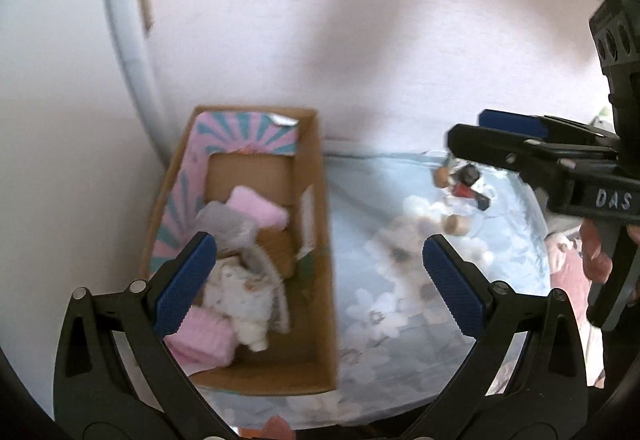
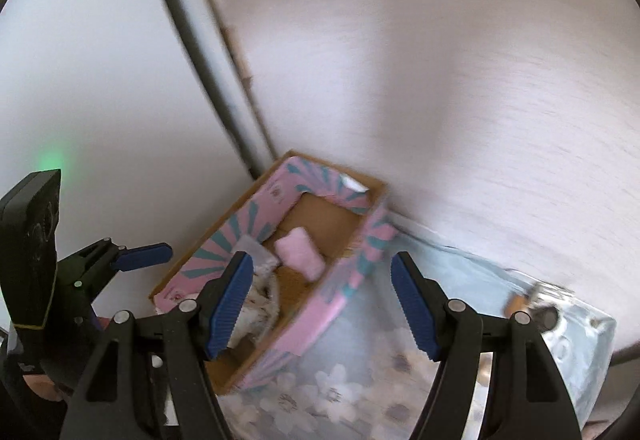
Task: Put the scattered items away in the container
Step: 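Carry the cloth item and swab box into the cardboard box and release both, then grasp the tan cylinder with the left tool while the right tool grasps the white tape ring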
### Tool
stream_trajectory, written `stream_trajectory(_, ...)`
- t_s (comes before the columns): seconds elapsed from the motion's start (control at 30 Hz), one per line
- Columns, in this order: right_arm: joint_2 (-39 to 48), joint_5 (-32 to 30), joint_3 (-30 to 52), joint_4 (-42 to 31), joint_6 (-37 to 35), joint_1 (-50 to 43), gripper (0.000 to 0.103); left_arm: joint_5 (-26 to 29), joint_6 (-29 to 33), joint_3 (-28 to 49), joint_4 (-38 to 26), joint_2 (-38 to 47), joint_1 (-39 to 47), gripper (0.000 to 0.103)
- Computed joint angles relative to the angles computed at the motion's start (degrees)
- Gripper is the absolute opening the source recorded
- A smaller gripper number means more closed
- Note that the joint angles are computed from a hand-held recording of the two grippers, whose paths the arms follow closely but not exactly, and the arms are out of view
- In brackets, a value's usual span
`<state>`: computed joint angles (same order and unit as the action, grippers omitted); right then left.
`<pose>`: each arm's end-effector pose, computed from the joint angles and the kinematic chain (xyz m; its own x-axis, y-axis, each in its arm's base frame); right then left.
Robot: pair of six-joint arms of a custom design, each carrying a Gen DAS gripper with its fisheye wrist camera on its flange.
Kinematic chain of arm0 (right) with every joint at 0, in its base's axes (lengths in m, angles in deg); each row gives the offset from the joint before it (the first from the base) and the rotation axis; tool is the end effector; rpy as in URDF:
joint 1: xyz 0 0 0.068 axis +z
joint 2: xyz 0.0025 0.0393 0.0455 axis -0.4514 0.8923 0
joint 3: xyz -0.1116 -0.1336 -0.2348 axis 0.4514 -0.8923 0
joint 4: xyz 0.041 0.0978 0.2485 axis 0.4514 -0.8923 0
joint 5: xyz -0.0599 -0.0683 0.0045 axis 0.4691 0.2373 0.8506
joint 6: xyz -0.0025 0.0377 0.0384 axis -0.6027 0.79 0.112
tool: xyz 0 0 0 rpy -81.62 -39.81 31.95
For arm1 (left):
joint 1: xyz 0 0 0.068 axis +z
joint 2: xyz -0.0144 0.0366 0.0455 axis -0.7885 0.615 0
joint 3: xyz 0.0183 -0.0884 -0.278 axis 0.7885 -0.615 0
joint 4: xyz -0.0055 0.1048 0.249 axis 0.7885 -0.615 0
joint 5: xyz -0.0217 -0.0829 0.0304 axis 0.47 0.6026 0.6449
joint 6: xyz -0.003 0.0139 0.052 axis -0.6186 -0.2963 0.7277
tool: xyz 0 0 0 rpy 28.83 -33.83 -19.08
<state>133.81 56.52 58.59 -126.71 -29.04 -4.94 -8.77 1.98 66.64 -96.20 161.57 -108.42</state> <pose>0.2603 0.1184 0.2904 -0.6378 -0.4356 -0.6352 -0.6710 0.7191 0.1806 0.1684 -0.2245 0.2029 -0.7901 -0.1131 -0.6025 -0.0199 0.9870 -0.1592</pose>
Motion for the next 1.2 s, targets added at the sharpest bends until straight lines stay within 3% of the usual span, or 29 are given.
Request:
stream_trajectory(0.4,-0.4,-6.9,3.0,-5.8,-13.7,-31.0,0.067,2.5,5.5,11.5,5.5,12.6,-3.2,0.103)
stream_trajectory(0.67,6.8,-7.3,3.3,-5.1,-21.8,-43.0,0.067,6.2,8.9,22.8,7.2,25.1,-5.0,0.103)
stream_trajectory(0.83,13.4,-4.2,1.8,0.0,-26.5,-45.8,0.067,8.4,9.2,29.9,8.2,34.3,-5.5,0.102)
stream_trajectory(0.93,18.6,-1.6,1.1,4.2,-27.4,-45.2,0.067,8.9,8.4,33.6,10.2,40.4,-5.5,0.091)
stream_trajectory(1.17,32.0,1.6,1.6,14.2,-30.1,-42.5,0.067,9.8,8.2,43.2,12.2,54.0,-4.5,0.089)
stream_trajectory(1.2,32.8,1.7,1.6,14.8,-30.7,-42.6,0.067,10.1,8.4,44.6,11.7,55.3,-4.3,0.085)
